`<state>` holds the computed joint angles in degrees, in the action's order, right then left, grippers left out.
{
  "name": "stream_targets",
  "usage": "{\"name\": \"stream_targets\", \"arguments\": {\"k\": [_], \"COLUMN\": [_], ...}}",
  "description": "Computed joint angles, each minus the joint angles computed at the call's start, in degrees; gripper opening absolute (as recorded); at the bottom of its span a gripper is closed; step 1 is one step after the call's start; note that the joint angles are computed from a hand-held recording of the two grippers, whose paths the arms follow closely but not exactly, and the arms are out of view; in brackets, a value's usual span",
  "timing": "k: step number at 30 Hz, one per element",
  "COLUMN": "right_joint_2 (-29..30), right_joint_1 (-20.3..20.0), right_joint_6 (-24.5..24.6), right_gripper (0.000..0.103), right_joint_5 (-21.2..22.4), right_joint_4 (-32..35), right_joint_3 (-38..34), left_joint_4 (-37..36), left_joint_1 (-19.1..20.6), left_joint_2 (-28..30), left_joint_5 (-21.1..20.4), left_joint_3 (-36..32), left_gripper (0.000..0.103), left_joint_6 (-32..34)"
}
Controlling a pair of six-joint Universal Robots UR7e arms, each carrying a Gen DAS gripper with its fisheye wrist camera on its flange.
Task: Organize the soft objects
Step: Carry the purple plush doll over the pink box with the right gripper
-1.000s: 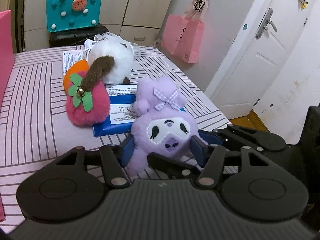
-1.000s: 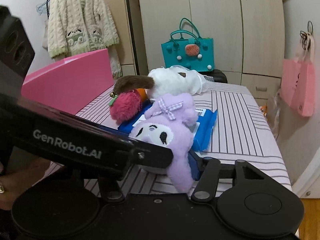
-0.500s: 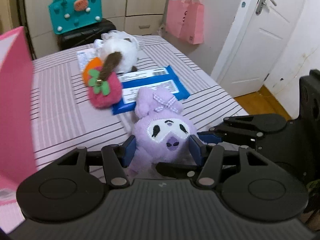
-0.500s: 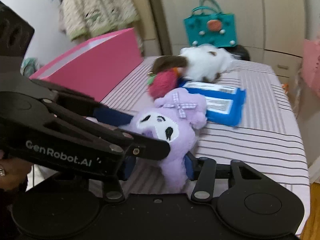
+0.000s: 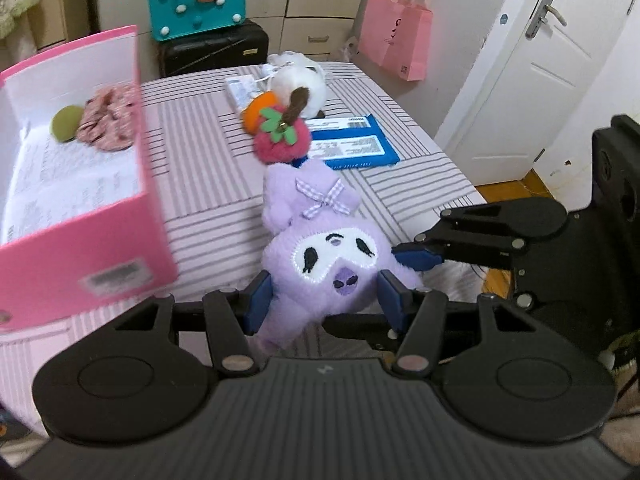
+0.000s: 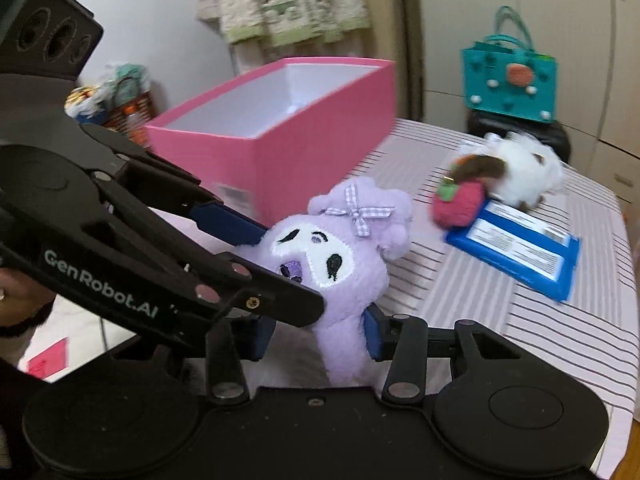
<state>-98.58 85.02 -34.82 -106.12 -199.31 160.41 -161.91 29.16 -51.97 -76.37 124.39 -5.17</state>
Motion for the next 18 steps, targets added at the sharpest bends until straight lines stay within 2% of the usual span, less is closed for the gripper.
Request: {"name": "stream_targets", "arguments": {"k": [5,12,18], "right_joint_2": [-1.21,4.27,7.42], "right_joint_1": [8.09,16.85,20.98], "right_joint_6": [3.69,4.51,5.89], "right_gripper": [0.05,0.05,0.05], "right_joint_5": [-3.56,-7.91,-9.56], "right_joint_4": [9.13,10.03,14.1], "right_joint_3": [-2.3,-5.93,-10.37], "left_joint_4": [4.78,7.63,9.2], "left_joint_1": [-0.12,0.17,1.24], "left_joint_2": [-6.69,-12.78,-15.72], "left_joint_5": [0.89,3.33,4.7], "left_joint_3": [2.48,4.07,3.66], "left_gripper": [0.055,0.055,0.055], "left_joint_6": [-1.41,-1.81,-1.02]}}
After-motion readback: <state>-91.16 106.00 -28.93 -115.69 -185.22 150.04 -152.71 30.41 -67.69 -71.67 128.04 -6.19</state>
